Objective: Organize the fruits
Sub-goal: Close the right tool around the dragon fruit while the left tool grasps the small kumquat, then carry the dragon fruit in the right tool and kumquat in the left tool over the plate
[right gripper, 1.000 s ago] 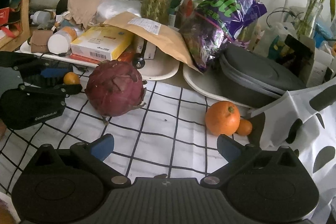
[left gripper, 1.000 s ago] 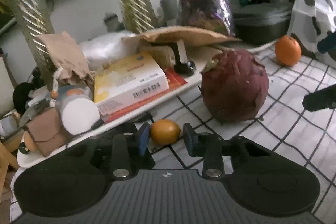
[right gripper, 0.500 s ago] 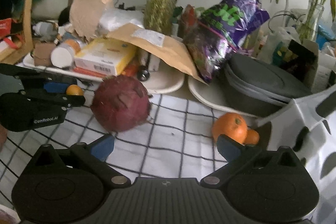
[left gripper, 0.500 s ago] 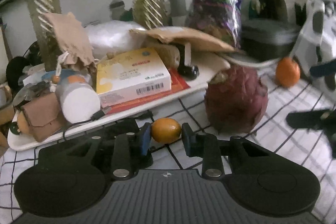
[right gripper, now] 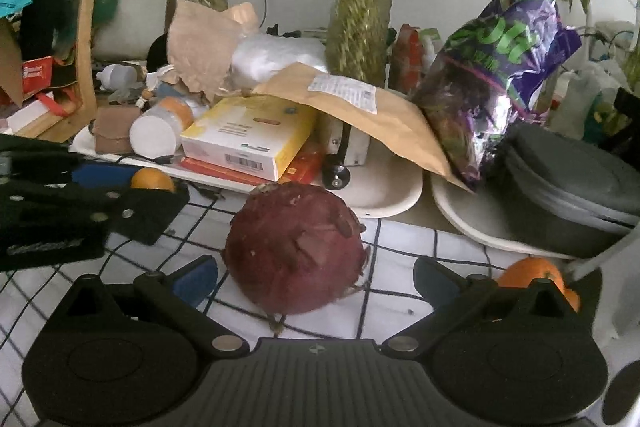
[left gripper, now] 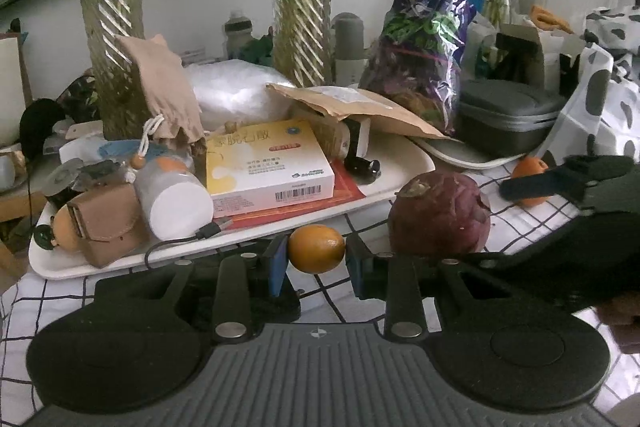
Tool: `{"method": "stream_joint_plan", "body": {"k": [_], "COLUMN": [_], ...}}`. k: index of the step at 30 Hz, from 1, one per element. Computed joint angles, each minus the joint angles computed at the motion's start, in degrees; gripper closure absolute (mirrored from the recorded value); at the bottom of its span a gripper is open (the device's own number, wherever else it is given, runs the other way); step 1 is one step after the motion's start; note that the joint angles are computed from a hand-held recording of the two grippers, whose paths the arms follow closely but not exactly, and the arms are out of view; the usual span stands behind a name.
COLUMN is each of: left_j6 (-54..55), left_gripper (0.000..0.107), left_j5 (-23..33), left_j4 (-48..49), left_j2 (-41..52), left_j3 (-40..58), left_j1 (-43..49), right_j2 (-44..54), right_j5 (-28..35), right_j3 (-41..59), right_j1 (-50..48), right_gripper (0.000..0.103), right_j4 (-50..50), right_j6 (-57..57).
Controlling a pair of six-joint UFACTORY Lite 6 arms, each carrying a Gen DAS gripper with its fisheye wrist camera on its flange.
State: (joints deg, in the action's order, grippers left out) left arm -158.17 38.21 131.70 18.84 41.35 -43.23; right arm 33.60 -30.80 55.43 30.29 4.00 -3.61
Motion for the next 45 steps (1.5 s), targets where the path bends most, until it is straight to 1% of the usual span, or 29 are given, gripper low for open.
{"method": "stream_joint_plan", "body": {"k": [3, 6, 8, 10, 11, 13, 16, 18, 22, 29, 36, 40, 45], "left_j6": [-1.2, -1.9, -2.4, -2.4, -2.4, -2.2, -2.0, -1.6, -0.6, 1.6, 3.9, 6.7, 8.4], "left_gripper": [0.077, 0.077, 0.077, 0.077, 0.077, 0.077, 0.077, 0.077, 0.077, 0.077, 0.077, 0.077, 0.077], "left_j5": [0.1, 0.3, 0.2, 0.3, 0.4, 0.7, 0.5, 0.5, 1.1, 2.0, 3.8, 5.5, 8.2], "left_j4": [1.3, 1.9, 2.2, 2.2, 2.1, 1.7, 1.1, 0.2, -2.3, -8.2, -16.4, -22.6, -30.2], "left_j2": [-0.1, -0.4, -0.5, -0.6, -0.6, -0.9, -1.3, -2.0, -4.1, -8.5, -13.6, -16.1, -19.1], "left_j3": [-0.5, -1.1, -1.4, -1.6, -1.8, -2.1, -2.5, -3.1, -4.6, -7.7, -10.9, -12.3, -14.1], "left_j1": [0.0, 0.2, 0.4, 0.3, 0.3, -0.1, -0.5, -1.2, -3.3, -8.7, -15.6, -21.4, -28.8], "right_j2": [2.5, 4.6, 5.7, 6.7, 6.6, 5.8, 4.2, 2.8, -1.8, -12.8, -23.7, -30.9, -41.2], "right_j5": [0.6, 1.4, 2.2, 2.4, 2.5, 3.1, 3.7, 4.2, 2.7, 1.4, 2.3, 3.1, 5.7], "right_j3": [3.0, 5.5, 7.1, 8.2, 8.2, 7.7, 6.4, 5.2, 0.1, -9.9, -19.4, -25.6, -33.3], "right_j1": [0.0, -0.4, -1.1, -1.9, -1.9, -2.0, -3.1, -3.3, -4.1, -5.7, -5.6, -5.4, -4.7], "right_gripper": [0.000, 0.001, 0.013, 0.021, 0.024, 0.027, 0.029, 0.030, 0.031, 0.031, 0.031, 0.031, 0.031], "right_j4": [-0.4, -2.9, -6.5, -11.7, -11.9, -12.1, -14.9, -14.1, -13.5, -16.2, -17.0, -17.7, -17.8], "right_j6": [1.4, 4.5, 8.1, 12.7, 13.0, 13.1, 16.7, 16.3, 15.1, 17.2, 18.9, 19.8, 20.6]}}
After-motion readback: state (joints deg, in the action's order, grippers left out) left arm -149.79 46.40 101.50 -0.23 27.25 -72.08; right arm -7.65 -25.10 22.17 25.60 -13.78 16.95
